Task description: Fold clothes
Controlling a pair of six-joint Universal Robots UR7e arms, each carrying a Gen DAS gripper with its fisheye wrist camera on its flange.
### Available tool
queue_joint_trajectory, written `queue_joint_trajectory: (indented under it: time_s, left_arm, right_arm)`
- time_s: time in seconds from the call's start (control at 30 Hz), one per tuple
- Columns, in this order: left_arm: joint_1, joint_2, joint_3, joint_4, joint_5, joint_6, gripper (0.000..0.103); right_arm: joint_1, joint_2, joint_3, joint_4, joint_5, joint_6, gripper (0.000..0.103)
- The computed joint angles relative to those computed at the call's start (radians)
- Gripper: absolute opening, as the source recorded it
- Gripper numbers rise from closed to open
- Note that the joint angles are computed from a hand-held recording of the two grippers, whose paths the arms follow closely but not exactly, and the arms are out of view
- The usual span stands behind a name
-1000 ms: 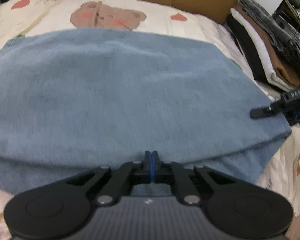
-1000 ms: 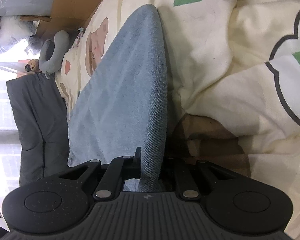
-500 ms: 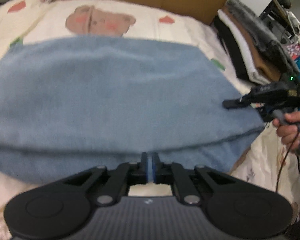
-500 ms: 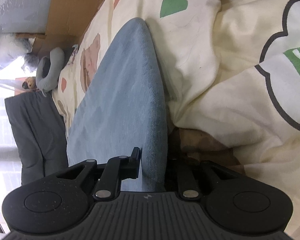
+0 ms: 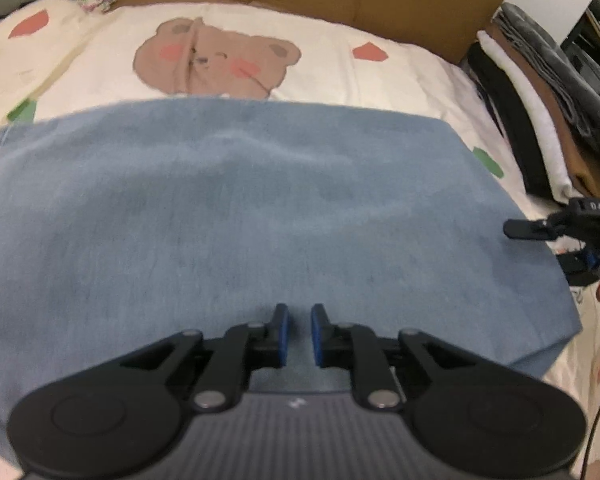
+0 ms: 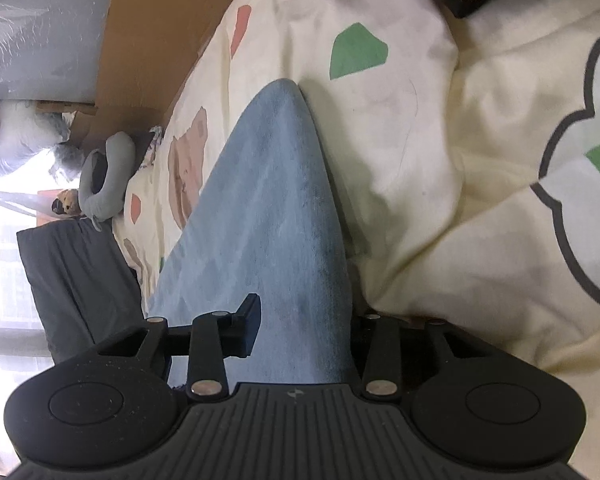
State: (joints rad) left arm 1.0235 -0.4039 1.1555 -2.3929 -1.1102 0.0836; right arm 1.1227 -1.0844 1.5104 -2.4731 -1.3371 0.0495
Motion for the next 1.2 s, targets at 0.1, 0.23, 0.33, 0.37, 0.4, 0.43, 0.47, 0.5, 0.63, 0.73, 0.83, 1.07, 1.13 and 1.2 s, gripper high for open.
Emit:
queue_joint_trajectory:
  time_s: [0.1, 0.23, 0.33, 0.37, 0.4, 0.43, 0.47, 0.5, 0.63, 0.73, 0.83, 1.07, 1.13, 1.2]
  left_arm:
    - [0.001, 0.032, -0.055, 0.012, 0.01, -0.002, 0.012]
    - [0.01, 0.088, -0.155, 0.036, 0.011, -0.003, 0.012]
    - [0.016, 0.132, -0.235, 0.051, 0.01, 0.0, 0.012]
    - [0.019, 0.148, -0.265, 0.06, 0.008, -0.005, 0.012]
    - [0.022, 0.164, -0.296, 0.071, 0.005, -0.013, 0.012]
    - [0.025, 0.179, -0.326, 0.083, 0.0, -0.025, 0.012]
    - [0.028, 0.194, -0.355, 0.09, -0.003, -0.028, 0.012]
    - [0.029, 0.207, -0.377, 0.091, -0.005, -0.019, 0.012]
    - [0.035, 0.249, -0.448, 0.105, -0.014, 0.002, 0.012]
    - [0.038, 0.276, -0.488, 0.092, -0.017, 0.028, 0.012]
    - [0.044, 0.331, -0.592, 0.124, -0.018, 0.009, 0.012]
    - [0.04, 0.453, -0.823, 0.203, -0.006, 0.043, 0.013]
    - [0.039, 0.431, -0.779, 0.178, -0.01, 0.033, 0.017]
    - [0.036, 0.39, -0.69, 0.132, -0.011, 0.042, 0.019]
  right_arm:
    - [-0.001, 0.005, -0.005, -0.005, 0.004, -0.009, 0.041]
    - [0.004, 0.011, -0.02, 0.012, -0.003, -0.029, 0.041]
    - [0.008, 0.017, -0.037, 0.035, -0.013, -0.045, 0.04]
    - [0.01, 0.018, -0.041, 0.04, -0.017, -0.049, 0.04]
    - [0.011, 0.019, -0.045, 0.044, -0.021, -0.052, 0.04]
    - [0.013, 0.02, -0.047, 0.046, -0.024, -0.052, 0.04]
    - [0.014, 0.019, -0.047, 0.043, -0.025, -0.045, 0.04]
    - [0.016, 0.018, -0.045, 0.037, -0.025, -0.037, 0.04]
    - [0.028, 0.018, -0.044, 0.025, -0.046, -0.045, 0.04]
    - [0.031, 0.021, -0.051, 0.027, -0.057, -0.058, 0.04]
    - [0.028, 0.028, -0.06, 0.028, -0.065, -0.05, 0.04]
    - [0.035, 0.034, -0.068, 0.03, -0.086, -0.053, 0.04]
    - [0.038, 0.032, -0.069, 0.035, -0.095, -0.055, 0.038]
    - [0.043, 0.03, -0.071, 0.043, -0.112, -0.056, 0.026]
